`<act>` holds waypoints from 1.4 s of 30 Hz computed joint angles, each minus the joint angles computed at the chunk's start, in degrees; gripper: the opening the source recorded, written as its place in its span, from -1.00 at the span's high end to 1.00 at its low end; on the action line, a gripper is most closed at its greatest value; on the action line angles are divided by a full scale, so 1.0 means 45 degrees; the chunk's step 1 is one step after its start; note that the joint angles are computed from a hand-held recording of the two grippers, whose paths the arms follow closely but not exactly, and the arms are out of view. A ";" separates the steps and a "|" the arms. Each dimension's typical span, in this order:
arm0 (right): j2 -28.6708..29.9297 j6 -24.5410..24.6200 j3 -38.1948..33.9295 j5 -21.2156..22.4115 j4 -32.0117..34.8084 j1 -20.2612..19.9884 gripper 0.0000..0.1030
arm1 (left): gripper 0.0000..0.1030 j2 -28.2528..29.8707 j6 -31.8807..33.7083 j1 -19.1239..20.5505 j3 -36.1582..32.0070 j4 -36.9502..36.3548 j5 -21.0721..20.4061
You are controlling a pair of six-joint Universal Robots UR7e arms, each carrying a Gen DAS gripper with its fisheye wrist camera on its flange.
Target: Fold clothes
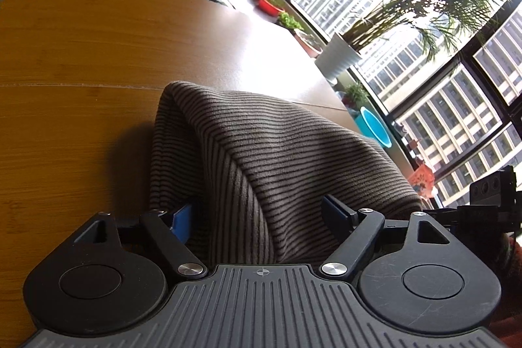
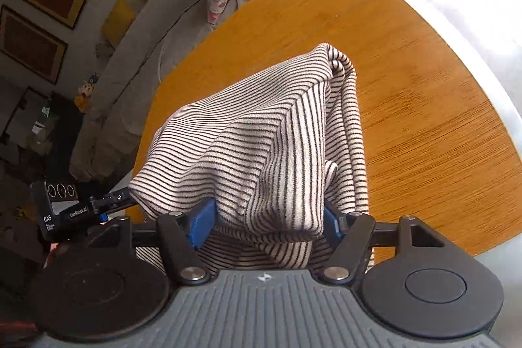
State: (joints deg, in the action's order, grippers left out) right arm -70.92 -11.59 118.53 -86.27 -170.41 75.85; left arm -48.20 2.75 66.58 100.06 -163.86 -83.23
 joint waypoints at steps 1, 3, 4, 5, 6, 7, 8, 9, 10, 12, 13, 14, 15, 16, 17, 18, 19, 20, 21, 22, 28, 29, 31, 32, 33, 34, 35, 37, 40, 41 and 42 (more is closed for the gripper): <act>0.0224 0.0102 -0.0125 0.0190 -0.0129 -0.0055 -0.03 | -0.21 0.0099 -0.0028 -0.0028 -0.0059 -0.0075 0.0171; 0.0874 -0.0629 -0.0634 0.0396 -0.0752 0.0092 0.32 | -0.05 0.0323 0.0206 -0.0097 -0.0192 -0.0461 0.0500; 0.1265 -0.0904 -0.0978 0.0176 -0.1097 0.0274 0.35 | 0.00 0.0447 0.0287 -0.0115 -0.0433 -0.0375 0.0641; 0.1600 -0.1085 -0.1314 -0.0114 -0.1374 0.0461 0.40 | 0.10 0.0577 0.0366 -0.0132 -0.0735 -0.0287 0.0768; 0.1912 -0.1451 -0.1691 -0.0308 -0.1688 0.0680 0.43 | 0.28 0.0693 0.0445 -0.0153 -0.1027 -0.0225 0.0909; 0.2227 -0.1834 -0.2083 -0.0489 -0.1987 0.0889 0.48 | 0.34 0.0742 0.0506 -0.0195 -0.1265 -0.0267 0.1090; 0.2537 -0.2231 -0.2486 -0.0654 -0.2266 0.1086 0.50 | 0.42 0.0701 0.0533 -0.0251 -0.1414 -0.0392 0.1211; 0.2551 -0.2478 -0.2684 -0.0610 -0.2254 0.1215 0.51 | 0.46 0.0538 0.0602 -0.0315 -0.1379 -0.0599 0.1187; 0.2412 -0.2786 -0.2728 -0.0365 -0.2127 0.1296 0.51 | 0.46 0.0352 0.0701 -0.0384 -0.1302 -0.0826 0.1156; 0.1830 -0.3755 -0.2339 0.0152 -0.2068 0.1333 0.51 | 0.47 -0.0172 0.0919 -0.0517 -0.0654 -0.1215 0.1062; 0.1548 -0.4093 -0.2081 0.0362 -0.2065 0.1290 0.52 | 0.47 -0.0423 0.0967 -0.0574 -0.0286 -0.1336 0.1024; 0.1322 -0.4168 -0.1878 0.0528 -0.1892 0.1187 0.51 | 0.47 -0.0674 0.1014 -0.0632 0.0077 -0.1451 0.0986; 0.1096 -0.4249 -0.1677 0.0687 -0.1713 0.1082 0.51 | 0.47 -0.0908 0.1060 -0.0686 0.0448 -0.1522 0.0960; 0.0963 -0.4472 -0.1420 0.0520 -0.1573 0.0989 0.51 | 0.47 -0.1064 0.1106 -0.0719 0.0850 -0.1442 0.1002; 0.0837 -0.4692 -0.1170 0.0342 -0.1439 0.0896 0.51 | 0.46 -0.1149 0.1140 -0.0738 0.1201 -0.1318 0.1145; 0.0829 -0.4910 -0.0964 -0.0159 -0.1330 0.0839 0.50 | 0.46 -0.1213 0.1149 -0.0749 0.1516 -0.1192 0.1296; 0.0846 -0.5102 -0.0770 -0.0672 -0.1262 0.0786 0.46 | 0.46 -0.1230 0.1093 -0.0729 0.1728 -0.1062 0.1470; 0.0846 -0.5255 -0.0574 -0.0861 -0.1530 0.0706 0.37 | 0.45 -0.1239 0.1039 -0.0711 0.1933 -0.0971 0.1662; 0.0851 -0.5409 -0.0380 -0.1048 -0.1805 0.0623 0.31 | 0.35 -0.1263 0.1021 -0.0698 0.2115 -0.1030 0.1856; 0.0859 -0.5562 -0.0191 -0.1231 -0.2084 0.0542 0.23 | 0.31 -0.1380 0.1032 -0.0662 0.2228 -0.1095 0.1841; 0.0034 -0.5780 0.0270 -0.0724 -0.3596 0.0769 -0.79 | -0.16 -0.2175 0.1901 -0.1159 0.2796 -0.2554 0.1823; 0.0016 -0.5808 0.0297 -0.0342 -0.3907 0.0769 -0.94 | -0.32 -0.2264 0.1929 -0.1223 0.2833 -0.2898 0.1552; 0.0075 -0.5824 0.0291 0.0506 -0.4437 0.0736 -1.00 | -0.54 -0.2307 0.1640 -0.1243 0.2813 -0.3408 0.0716; 0.0231 -0.5757 0.0164 0.0826 -0.4444 0.0734 -1.00 | -0.65 -0.2250 0.1326 -0.1172 0.2757 -0.3485 0.0114; 0.0392 -0.5691 0.0033 0.1139 -0.4451 0.0734 -1.00 | -0.73 -0.2115 0.0955 -0.1029 0.2606 -0.3299 -0.0590; 0.0707 -0.5650 -0.0195 0.1083 -0.4427 0.0789 -1.00 | -0.75 -0.1949 0.0544 -0.0868 0.2430 -0.3029 -0.1307; 0.1014 -0.5585 -0.0441 0.0922 -0.4373 0.0881 -1.00 | -0.78 -0.1702 -0.0010 -0.0642 0.2170 -0.2415 -0.2071; 0.2084 -0.6336 -0.0880 -0.0998 -0.5567 0.1346 -1.00 | -0.82 -0.1185 -0.0908 -0.0248 0.1617 -0.1050 -0.3120; 0.4359 -0.9814 -0.1665 -0.4638 -0.9520 0.1982 -1.00 | -0.74 -0.0539 -0.1508 -0.0104 0.1075 -0.0200 -0.2203; 0.4664 -1.0342 -0.1630 -0.5078 -1.0274 0.1995 -1.00 | -0.69 -0.0405 -0.1526 0.0029 0.0941 -0.0332 -0.2289; 0.4658 -1.0336 -0.1441 -0.4984 -1.0494 0.1847 -1.00 | -0.69 -0.0280 -0.1660 0.0162 0.0716 -0.0435 -0.2409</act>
State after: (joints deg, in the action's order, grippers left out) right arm -49.96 -58.10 112.04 -108.70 -217.63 84.16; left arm -49.46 -4.72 67.31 103.28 -165.82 -94.07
